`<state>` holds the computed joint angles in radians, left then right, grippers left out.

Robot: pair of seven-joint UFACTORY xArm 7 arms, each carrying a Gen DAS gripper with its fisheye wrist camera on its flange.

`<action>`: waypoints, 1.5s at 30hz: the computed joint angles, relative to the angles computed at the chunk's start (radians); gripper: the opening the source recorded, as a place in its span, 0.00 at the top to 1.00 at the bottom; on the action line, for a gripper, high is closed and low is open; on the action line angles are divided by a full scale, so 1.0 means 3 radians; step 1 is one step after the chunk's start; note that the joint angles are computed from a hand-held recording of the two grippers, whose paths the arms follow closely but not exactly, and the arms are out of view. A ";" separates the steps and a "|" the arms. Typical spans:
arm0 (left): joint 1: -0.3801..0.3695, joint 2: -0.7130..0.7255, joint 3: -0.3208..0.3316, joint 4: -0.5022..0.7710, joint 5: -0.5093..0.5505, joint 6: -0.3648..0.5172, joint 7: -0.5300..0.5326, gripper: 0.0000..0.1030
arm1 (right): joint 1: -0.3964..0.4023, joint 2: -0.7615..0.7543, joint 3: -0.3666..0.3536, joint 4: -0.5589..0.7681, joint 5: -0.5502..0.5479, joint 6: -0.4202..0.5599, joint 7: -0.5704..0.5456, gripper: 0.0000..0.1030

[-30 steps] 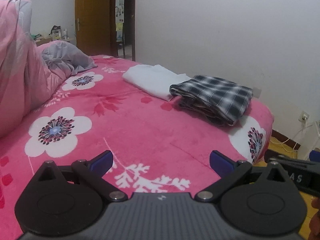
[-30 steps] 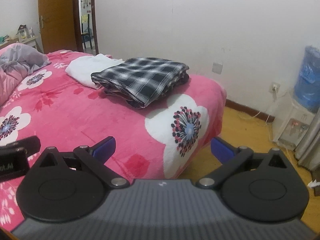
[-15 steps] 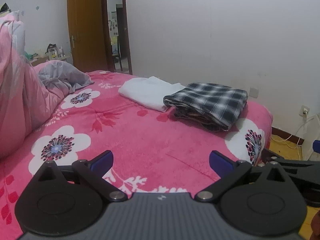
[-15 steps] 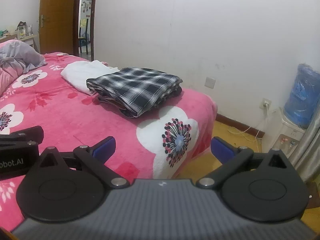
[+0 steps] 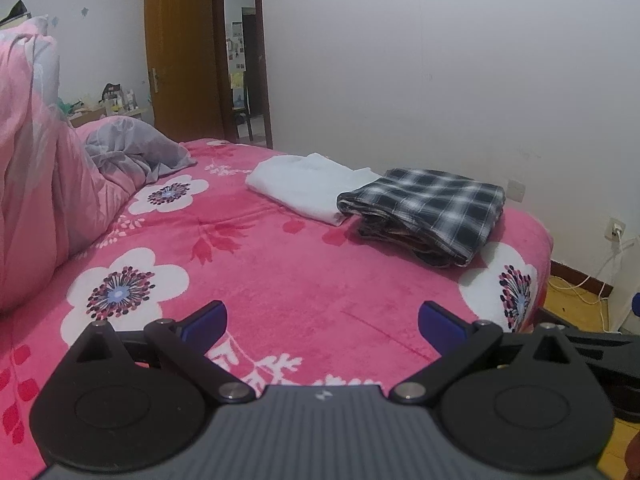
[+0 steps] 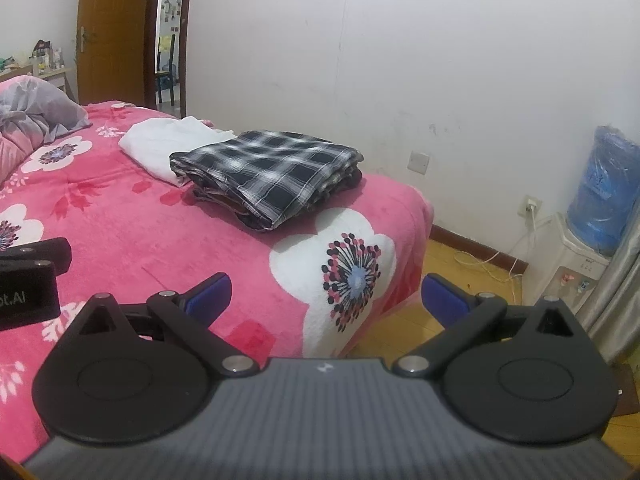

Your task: Fold clothes

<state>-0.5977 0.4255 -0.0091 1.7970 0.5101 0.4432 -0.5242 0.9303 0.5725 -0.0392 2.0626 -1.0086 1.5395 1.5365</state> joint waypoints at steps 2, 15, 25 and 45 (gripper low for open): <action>0.0010 0.0003 -0.0009 0.0003 -0.0022 0.0005 0.0008 0.01 | -0.0002 0.0006 0.0001 0.0002 0.0006 -0.0001 -0.0004 0.01; 0.0022 0.0061 -0.0019 0.0063 -0.0098 0.0043 0.0080 0.01 | -0.0033 0.0006 0.0004 -0.0020 0.0074 -0.0031 -0.0002 0.01; 0.0020 0.0271 -0.0009 0.0290 -0.0183 0.0028 0.0188 0.01 | 0.0089 -0.0714 -0.0535 -0.1216 -0.0117 -0.1108 0.0544 0.01; 0.0033 0.0996 0.0094 0.1127 -0.0693 0.0180 0.0623 0.01 | -0.2046 0.0035 0.0038 -0.1070 0.0606 -0.4349 0.1223 0.55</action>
<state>-0.5877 0.7242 0.0192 2.1352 0.3021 0.4973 -0.3374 0.3166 0.5829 -0.0278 1.7415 -0.8267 0.2347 1.9035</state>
